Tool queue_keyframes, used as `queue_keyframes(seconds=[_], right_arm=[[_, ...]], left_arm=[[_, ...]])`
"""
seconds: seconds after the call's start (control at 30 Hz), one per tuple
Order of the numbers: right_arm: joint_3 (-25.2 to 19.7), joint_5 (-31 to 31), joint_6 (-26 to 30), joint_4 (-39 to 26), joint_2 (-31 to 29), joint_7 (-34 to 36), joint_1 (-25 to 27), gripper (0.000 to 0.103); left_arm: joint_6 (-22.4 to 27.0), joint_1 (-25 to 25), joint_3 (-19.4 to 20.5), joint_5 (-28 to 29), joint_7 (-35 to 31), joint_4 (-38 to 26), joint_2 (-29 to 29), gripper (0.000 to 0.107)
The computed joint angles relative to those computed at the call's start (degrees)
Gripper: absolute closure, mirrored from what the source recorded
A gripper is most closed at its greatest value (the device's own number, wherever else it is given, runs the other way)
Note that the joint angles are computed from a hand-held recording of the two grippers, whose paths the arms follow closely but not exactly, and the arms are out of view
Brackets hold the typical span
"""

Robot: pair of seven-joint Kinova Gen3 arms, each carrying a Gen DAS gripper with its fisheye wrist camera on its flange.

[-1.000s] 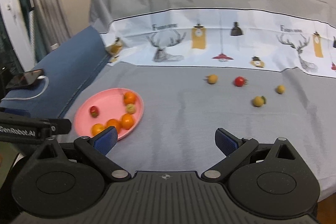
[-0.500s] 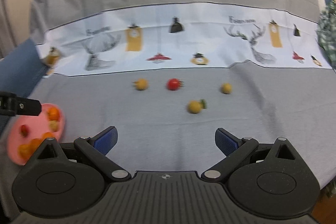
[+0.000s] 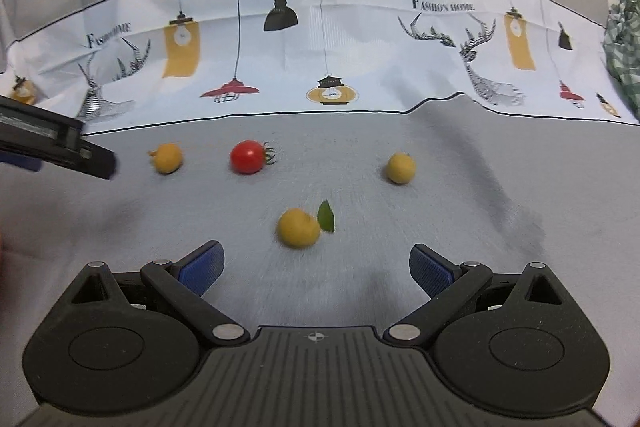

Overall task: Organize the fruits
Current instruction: 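Grasp a small brownish fruit with the left tool while the right tool grasps a yellow fruit, then carry the brownish fruit in the left tool and yellow fruit in the right tool over the pink plate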

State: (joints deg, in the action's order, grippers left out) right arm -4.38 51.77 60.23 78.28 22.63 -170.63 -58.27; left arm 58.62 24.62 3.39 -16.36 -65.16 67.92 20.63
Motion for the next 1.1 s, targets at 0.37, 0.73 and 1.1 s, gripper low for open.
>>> queue_keyframes(seconds=[0.37,0.73,1.1], right_arm=[[4.18,1.05,-4.05,-1.07,5.58,-1.15,0.26,0.011],[3.10,2.01,-2.67,-0.33,2.61,-3.90,-1.37,0.074],[-4.29,3.34,2.63,-4.61,-2.64,-0.09,-8.87,0.074]], left_arm=[[-1.70,-1.37,-0.09,3.66,-12.65,-7.49,9.47,0.035],[-6.62,0.31,-0.75,4.65,-8.02,2.60,-1.05,0.070],[7.51,2.28,4.60,-6.25,9.57,14.78,-22.37,0.070]])
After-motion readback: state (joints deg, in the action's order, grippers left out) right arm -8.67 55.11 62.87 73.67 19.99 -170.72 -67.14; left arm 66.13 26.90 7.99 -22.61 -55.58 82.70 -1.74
